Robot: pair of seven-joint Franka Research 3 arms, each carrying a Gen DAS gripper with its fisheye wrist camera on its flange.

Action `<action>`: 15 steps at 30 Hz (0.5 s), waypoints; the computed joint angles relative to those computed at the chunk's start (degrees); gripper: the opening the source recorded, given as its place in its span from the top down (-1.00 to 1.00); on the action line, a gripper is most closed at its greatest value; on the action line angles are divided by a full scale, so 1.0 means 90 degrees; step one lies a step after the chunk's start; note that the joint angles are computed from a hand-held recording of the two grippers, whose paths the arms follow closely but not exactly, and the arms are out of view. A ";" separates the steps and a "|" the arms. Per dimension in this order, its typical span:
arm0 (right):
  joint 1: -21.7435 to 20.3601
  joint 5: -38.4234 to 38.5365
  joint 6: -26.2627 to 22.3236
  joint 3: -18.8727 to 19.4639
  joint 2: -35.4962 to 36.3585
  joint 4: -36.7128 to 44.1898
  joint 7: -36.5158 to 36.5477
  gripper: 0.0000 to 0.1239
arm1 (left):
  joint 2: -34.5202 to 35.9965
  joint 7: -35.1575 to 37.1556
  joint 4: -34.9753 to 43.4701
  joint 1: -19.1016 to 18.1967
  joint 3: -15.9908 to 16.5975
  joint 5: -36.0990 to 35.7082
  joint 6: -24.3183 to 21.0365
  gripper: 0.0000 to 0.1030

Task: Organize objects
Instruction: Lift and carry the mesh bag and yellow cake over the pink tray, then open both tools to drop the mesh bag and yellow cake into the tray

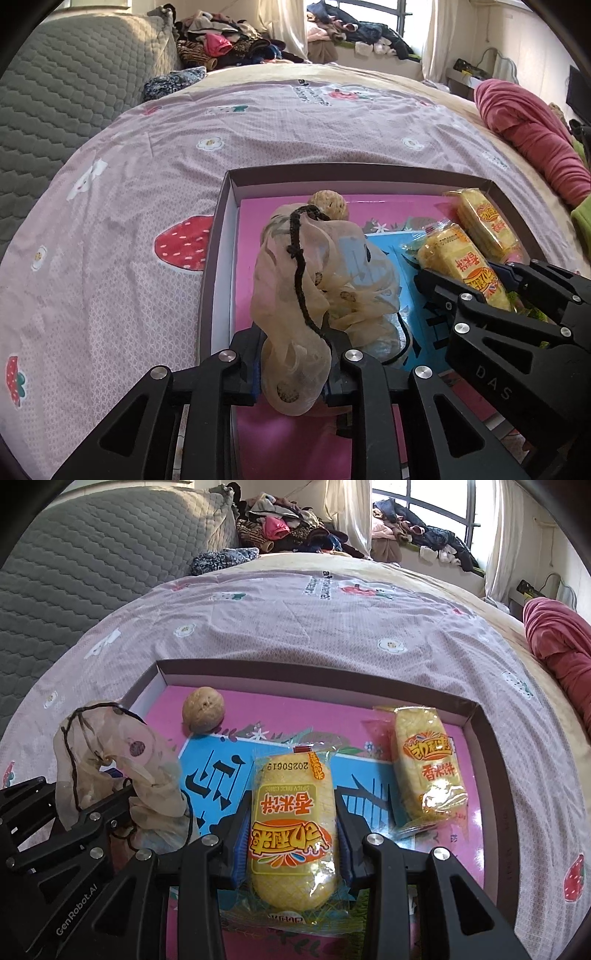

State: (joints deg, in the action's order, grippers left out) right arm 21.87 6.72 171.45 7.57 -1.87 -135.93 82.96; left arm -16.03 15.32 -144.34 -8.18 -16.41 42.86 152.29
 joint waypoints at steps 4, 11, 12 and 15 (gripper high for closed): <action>0.0005 0.0001 -0.0003 0.0005 -0.0007 -0.0011 0.0005 0.37 | 0.0036 0.0075 0.0039 -0.0032 0.0005 -0.0064 -0.0127 0.43; -0.0016 -0.0122 0.0018 0.0013 -0.0023 -0.0029 0.0102 0.31 | 0.0066 0.0294 0.0092 -0.0120 0.0032 -0.0170 -0.0315 0.16; -0.0035 -0.0227 0.0047 0.0019 -0.0041 -0.0049 0.0205 0.30 | 0.0067 0.0350 0.0099 -0.0139 0.0040 -0.0207 -0.0337 0.11; 0.0010 0.0096 0.0105 -0.0009 -0.0113 -0.0091 -0.0013 0.28 | 0.0084 0.0412 0.0131 -0.0158 0.0022 -0.0222 -0.0413 0.04</action>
State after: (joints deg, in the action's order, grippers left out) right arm 21.96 7.59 172.39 7.49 -2.90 -136.76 82.84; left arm -15.27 19.02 -143.15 -9.60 -16.21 40.86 148.57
